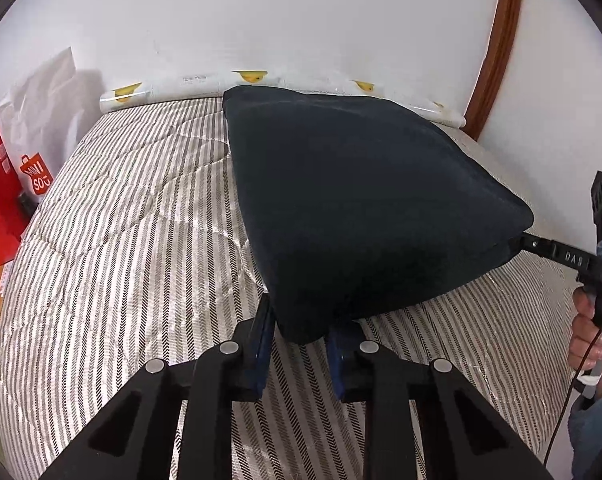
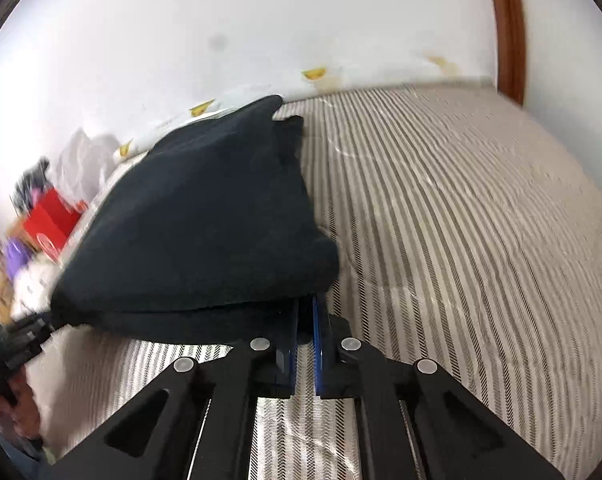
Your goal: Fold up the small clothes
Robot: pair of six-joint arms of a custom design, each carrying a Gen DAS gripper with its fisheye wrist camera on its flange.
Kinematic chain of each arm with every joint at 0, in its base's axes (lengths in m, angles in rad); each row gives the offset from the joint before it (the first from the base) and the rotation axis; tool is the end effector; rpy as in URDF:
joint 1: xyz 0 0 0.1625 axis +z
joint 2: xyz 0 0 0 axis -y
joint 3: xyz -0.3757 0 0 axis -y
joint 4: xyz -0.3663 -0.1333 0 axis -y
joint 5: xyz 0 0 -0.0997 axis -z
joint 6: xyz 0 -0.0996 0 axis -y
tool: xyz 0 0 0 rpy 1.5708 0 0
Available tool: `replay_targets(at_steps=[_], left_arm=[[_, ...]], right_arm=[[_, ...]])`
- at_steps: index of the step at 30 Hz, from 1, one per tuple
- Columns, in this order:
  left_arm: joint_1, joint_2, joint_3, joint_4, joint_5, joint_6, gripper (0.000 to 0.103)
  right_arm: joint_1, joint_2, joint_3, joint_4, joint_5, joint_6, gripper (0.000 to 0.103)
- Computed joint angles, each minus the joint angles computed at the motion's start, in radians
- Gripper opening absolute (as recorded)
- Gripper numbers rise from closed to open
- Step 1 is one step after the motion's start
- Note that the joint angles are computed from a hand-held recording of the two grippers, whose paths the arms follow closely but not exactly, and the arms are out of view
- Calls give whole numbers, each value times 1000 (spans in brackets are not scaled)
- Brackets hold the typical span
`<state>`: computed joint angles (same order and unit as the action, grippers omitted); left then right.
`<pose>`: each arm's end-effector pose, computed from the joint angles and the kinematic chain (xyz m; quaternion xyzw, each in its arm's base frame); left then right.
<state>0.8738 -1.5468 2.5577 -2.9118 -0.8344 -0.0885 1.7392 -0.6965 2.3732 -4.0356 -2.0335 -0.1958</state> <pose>-0.0531 -0.3752 0.1902 0.2193 0.8957 -0.2775 0.2693 0.1518 -0.3627 0.0471 0.0762 -0.8998 0.3708 0.2168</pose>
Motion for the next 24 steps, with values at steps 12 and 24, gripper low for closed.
replay_targets(at_steps=[12,24], left_arm=[[4,-40,-10,92,-21,-83,22],[-170,-303,55,412,63,-308,29]], right_arm=[[56,7,10,-37,-158,-2,6],[231,-4,-3,-27,-291,42,18]])
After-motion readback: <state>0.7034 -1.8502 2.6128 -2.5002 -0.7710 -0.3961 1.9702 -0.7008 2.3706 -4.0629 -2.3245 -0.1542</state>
